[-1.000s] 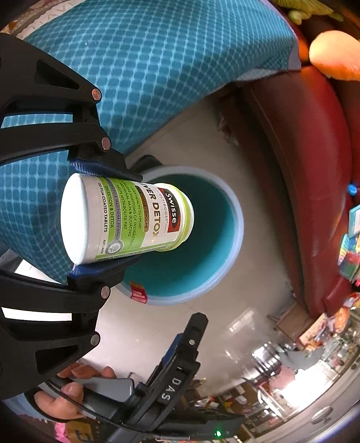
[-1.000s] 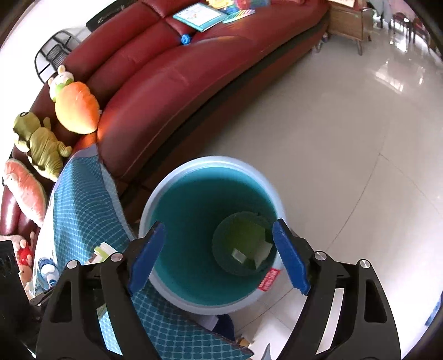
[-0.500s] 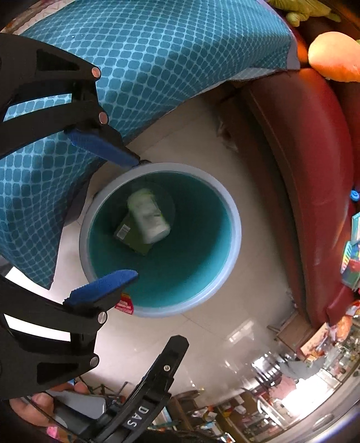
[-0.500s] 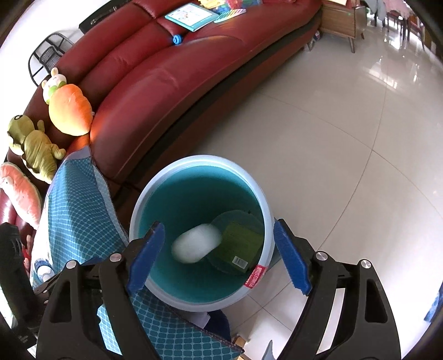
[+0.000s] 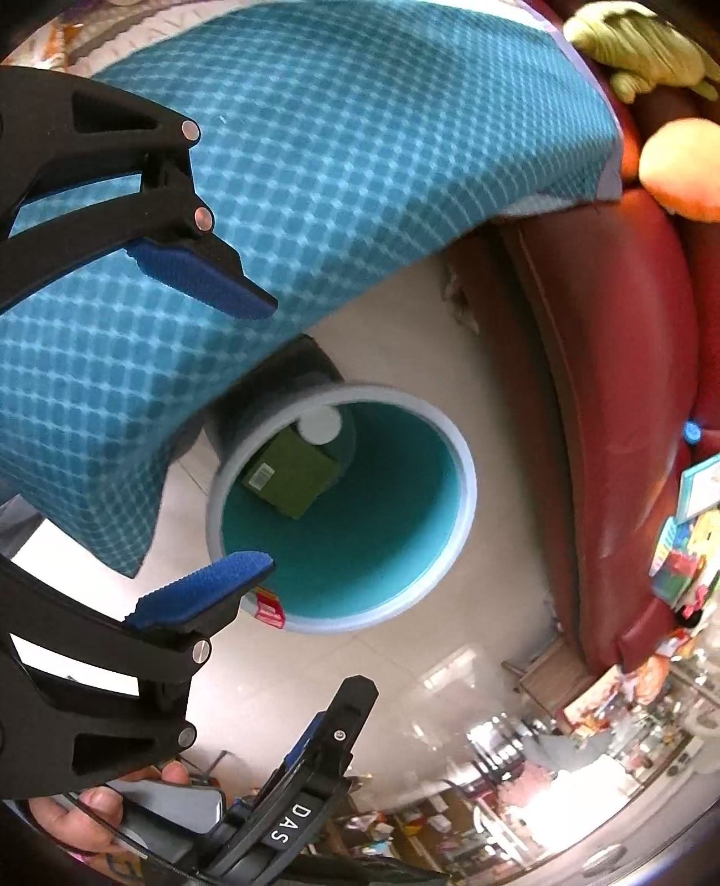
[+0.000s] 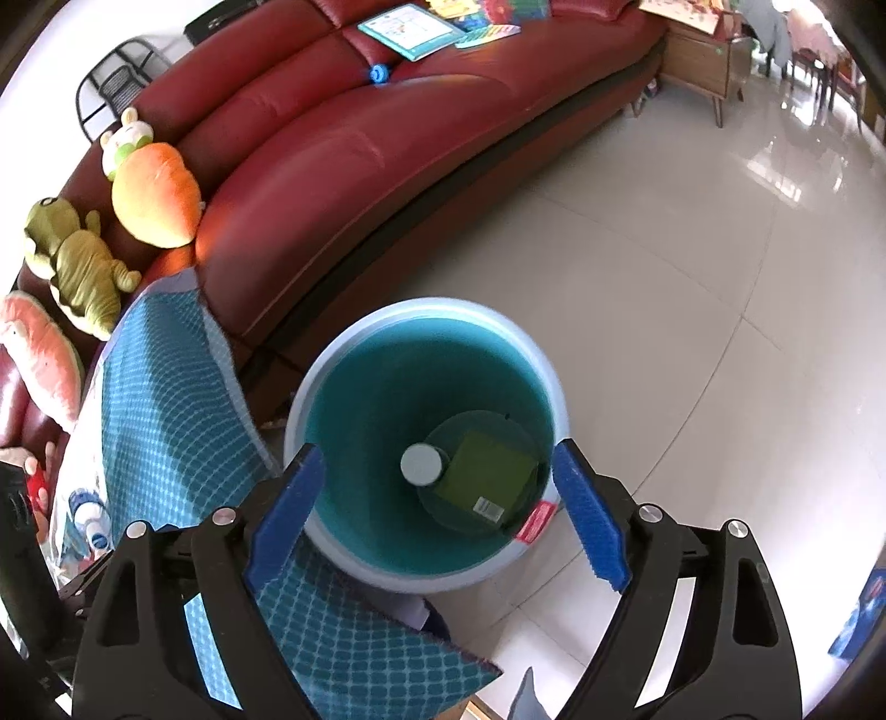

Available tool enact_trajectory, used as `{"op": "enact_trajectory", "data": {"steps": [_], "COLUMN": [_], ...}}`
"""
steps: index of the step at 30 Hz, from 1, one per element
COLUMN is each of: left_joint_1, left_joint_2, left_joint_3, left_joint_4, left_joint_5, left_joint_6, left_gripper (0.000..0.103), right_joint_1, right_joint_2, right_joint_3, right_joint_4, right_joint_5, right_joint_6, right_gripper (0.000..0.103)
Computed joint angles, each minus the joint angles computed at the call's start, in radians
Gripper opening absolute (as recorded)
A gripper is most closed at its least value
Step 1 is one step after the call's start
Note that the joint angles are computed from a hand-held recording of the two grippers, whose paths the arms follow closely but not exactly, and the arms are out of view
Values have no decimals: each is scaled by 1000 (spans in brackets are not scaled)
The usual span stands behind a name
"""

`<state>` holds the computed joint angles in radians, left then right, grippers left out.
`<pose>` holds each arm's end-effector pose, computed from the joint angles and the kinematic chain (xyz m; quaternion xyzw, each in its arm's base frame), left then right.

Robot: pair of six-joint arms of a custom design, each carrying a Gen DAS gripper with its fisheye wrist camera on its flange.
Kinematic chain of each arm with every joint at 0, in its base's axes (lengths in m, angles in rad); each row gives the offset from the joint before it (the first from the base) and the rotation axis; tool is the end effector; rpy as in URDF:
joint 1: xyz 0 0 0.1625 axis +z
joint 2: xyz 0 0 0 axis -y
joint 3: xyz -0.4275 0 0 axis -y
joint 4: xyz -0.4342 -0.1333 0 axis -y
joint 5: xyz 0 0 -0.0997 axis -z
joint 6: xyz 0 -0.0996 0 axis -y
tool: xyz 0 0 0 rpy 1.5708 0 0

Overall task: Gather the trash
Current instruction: 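Move both open tools back over the trash on the table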

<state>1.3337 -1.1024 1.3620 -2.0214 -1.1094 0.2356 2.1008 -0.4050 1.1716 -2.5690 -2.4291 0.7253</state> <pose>0.0018 -0.7488 0.3639 0.2057 0.9472 -0.0930 0.2275 0.4633 -0.6762 -0.0107 -0.1359 -0.8942 0.3278 0.2728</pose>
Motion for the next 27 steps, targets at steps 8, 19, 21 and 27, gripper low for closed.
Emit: {"op": "enact_trajectory", "data": {"steps": [8,19,21,27], "left_joint_1": [36,81,90,126], "left_joint_2": [-113,-267,-282,-320], "left_joint_3": [33,50,46,18], "left_joint_4": [-14,3,-2,-14], "left_joint_5": [16,66,68,102], "left_joint_6": [-12,-80,-95,-143], "left_gripper": [87,88,89,90], "right_joint_1": [53,140,156,188], "right_joint_2": [77,238,273,359], "right_joint_3": [-115,-368,-430,-582], "right_joint_4": [91,240,269,341], "right_joint_5": [44,107,111,141], "right_joint_6": [-23,-96,-116,-152], "right_gripper": [82,82,82,82]}}
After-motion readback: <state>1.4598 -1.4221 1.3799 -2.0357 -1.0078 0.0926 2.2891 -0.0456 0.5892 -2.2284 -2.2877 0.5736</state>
